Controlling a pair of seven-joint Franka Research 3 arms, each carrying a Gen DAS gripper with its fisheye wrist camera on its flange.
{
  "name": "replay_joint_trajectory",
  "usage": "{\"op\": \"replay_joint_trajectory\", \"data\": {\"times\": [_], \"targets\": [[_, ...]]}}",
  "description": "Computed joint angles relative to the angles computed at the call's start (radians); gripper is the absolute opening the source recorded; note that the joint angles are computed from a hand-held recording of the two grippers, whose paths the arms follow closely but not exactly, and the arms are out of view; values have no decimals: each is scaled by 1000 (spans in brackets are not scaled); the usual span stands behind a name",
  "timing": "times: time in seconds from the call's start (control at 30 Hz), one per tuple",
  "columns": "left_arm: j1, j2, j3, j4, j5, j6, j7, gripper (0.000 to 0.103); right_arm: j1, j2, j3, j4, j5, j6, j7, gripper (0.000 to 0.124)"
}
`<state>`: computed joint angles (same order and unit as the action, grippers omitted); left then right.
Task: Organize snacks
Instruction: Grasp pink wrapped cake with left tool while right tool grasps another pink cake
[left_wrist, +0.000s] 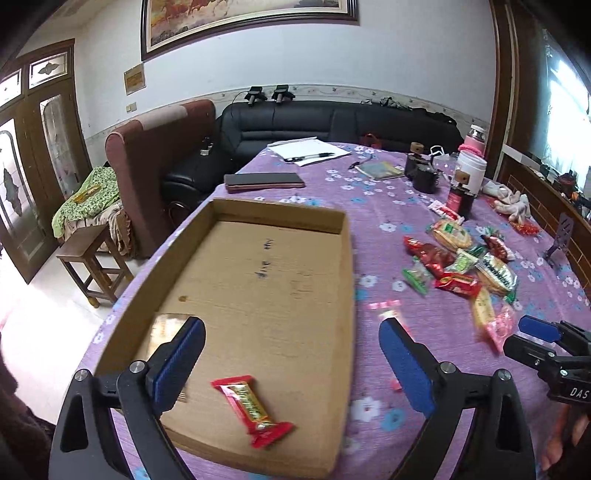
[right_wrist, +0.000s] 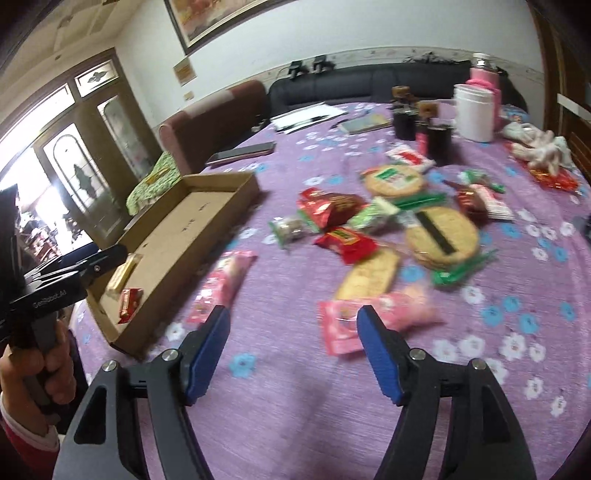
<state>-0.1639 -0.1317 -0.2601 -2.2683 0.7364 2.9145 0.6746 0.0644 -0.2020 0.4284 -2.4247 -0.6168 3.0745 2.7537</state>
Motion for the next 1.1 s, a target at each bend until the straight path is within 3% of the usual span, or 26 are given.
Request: {"op": "replay_joint_trajectory", "data": {"times": [0.17, 0.4, 0.47, 0.53, 0.73, 0.8, 0.9, 0.97, 1.1], "targets": [[-30, 30, -27, 26, 6, -15, -22, 102, -29, -60, 3, -65, 18, -30, 26, 74], [-123, 144, -40, 150, 156, -219, -132, 102, -49, -34, 4, -53, 29, -88, 9, 75], [-156, 180, -34, 194, 226, -319, -198, 102, -22, -1, -20, -21, 24, -126, -1, 81], [-176, 200, -19, 215, 262, -371, -256, 102, 9, 32, -49, 2, 28, -133, -7, 81], [-205, 265, 12, 281, 240, -424, -278, 102, 81, 117, -114, 85, -5, -181, 18, 83], [-209, 291, 13, 307, 195, -431, -225, 102, 106, 137, -125, 121, -47, -243, 18, 83], [-209, 309, 16, 311, 123, -381, -130, 102, 146, 135, -154, 133, -72, -291, 1, 61], [-223, 305, 24, 307, 145, -359, -129, 102, 170, 119, -188, 109, -44, -257, -29, 34], [-234, 310, 28, 313, 139, -348, -94, 100, 203, 92, -234, 77, -24, -226, -51, 16]]}}
